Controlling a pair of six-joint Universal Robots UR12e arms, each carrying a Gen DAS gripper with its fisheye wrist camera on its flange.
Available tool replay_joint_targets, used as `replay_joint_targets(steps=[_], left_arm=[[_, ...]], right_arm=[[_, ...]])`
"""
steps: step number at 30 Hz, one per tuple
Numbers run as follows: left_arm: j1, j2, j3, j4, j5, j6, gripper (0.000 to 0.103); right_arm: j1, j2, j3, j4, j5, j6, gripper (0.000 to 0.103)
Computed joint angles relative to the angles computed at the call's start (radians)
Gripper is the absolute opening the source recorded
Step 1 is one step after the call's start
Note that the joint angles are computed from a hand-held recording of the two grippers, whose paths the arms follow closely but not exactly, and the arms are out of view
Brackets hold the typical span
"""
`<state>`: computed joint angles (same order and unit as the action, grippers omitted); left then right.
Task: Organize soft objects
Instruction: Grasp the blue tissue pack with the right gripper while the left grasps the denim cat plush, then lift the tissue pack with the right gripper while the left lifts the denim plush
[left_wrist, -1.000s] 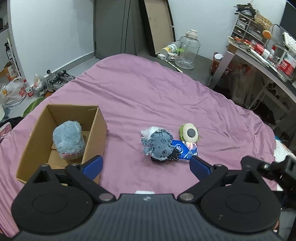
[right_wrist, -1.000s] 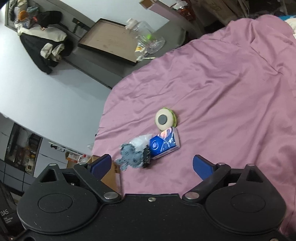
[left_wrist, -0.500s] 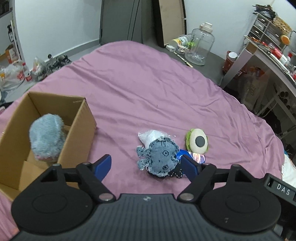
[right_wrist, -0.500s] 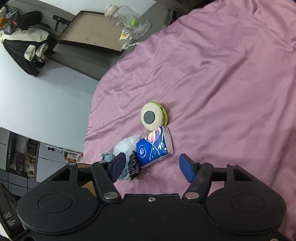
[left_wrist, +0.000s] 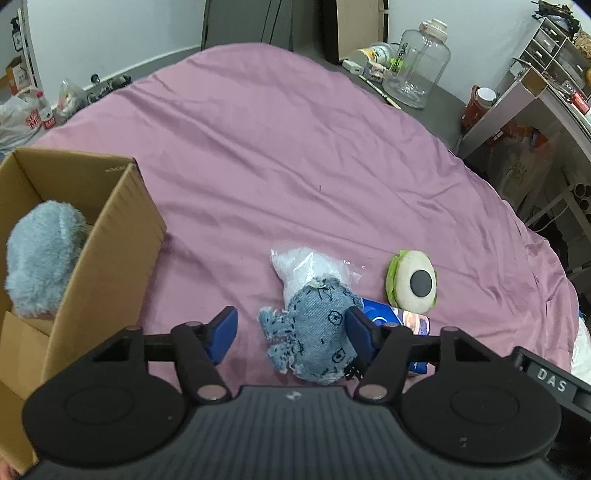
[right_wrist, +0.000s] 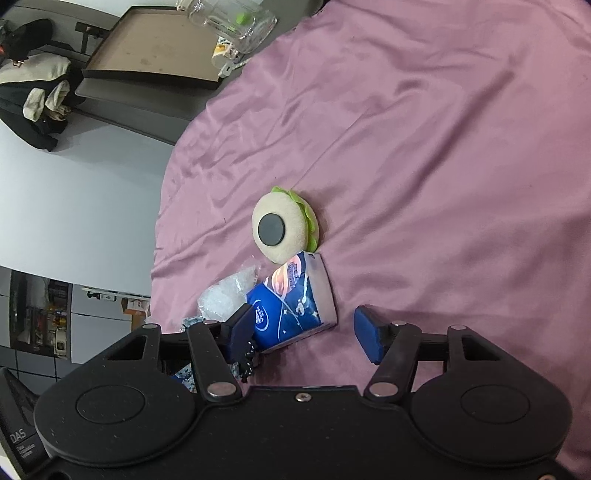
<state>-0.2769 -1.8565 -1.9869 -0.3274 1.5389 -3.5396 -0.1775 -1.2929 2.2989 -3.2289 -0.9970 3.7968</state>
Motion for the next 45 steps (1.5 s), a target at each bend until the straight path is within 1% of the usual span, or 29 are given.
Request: replay_joint_targets(steps=[3,4,5,7,9,10,12,14,18,21,24,27,32,37,40,43,45], left_arm=[[0.002,-0.008,0.007,-0.001,-0.019,0.01,0.053],[0.003,-0.011,0.008,0.001,-0.029,0.013,0.047],[0.006,-0.013,0.008,0.003,-0.045,0.014,0.044],[0.012,-0.017,0.007,0.004,-0.077,0.008,0.032],[0.016,-0.018,0.004,0.008,-0.106,0.006,0.029],[0.015,-0.018,0.004,0.007,-0.109,0.005,0.029],[0.016,-0.016,0.004,0.002,-0.119,-0.002,0.027],[0.019,-0.011,0.002,-0.001,-0.13,-0.01,0.026],[0.021,0.006,-0.008,0.008,-0.133,-0.01,0.026],[0.022,0.025,-0.023,0.021,-0.13,-0.013,0.026],[0.024,0.046,-0.036,0.023,-0.13,-0.011,0.026],[0.024,0.067,-0.045,0.023,-0.126,0.001,0.026],[0.015,0.095,-0.055,0.02,-0.117,0.035,0.026],[0.011,0.116,-0.065,0.016,-0.111,0.049,0.026],[0.01,0.132,-0.074,0.013,-0.105,0.053,0.026],[0.012,0.149,-0.082,0.003,-0.116,0.047,0.026],[0.01,0.159,-0.087,0.006,-0.106,0.057,0.026]], right_arm=[[0.003,0.007,-0.003,0.004,-0.001,-0.002,0.058],[0.004,0.009,-0.003,0.002,-0.001,-0.001,0.057],[0.004,0.011,-0.003,-0.002,-0.001,0.0,0.055],[0.006,0.016,-0.004,-0.008,-0.004,-0.002,0.051],[0.01,0.017,-0.006,0.001,-0.014,-0.004,0.04],[0.013,0.015,-0.008,0.005,-0.027,-0.005,0.037],[0.013,0.011,-0.004,0.0,-0.034,-0.003,0.031],[0.01,0.007,0.001,-0.015,-0.032,-0.003,0.027],[0.012,-0.013,0.012,-0.032,-0.051,-0.019,0.023],[0.012,-0.035,0.025,-0.039,-0.072,-0.026,0.021],[0.01,-0.063,0.044,-0.044,-0.093,-0.033,0.021],[0.016,-0.082,0.056,-0.053,-0.137,-0.031,0.02],[0.03,-0.112,0.073,-0.062,-0.192,-0.036,0.02],[0.035,-0.155,0.1,-0.079,-0.227,-0.05,0.019],[0.043,-0.18,0.109,-0.072,-0.259,-0.055,0.019],[0.05,-0.201,0.117,-0.071,-0.279,-0.063,0.019],[0.05,-0.22,0.126,-0.073,-0.288,-0.07,0.019]])
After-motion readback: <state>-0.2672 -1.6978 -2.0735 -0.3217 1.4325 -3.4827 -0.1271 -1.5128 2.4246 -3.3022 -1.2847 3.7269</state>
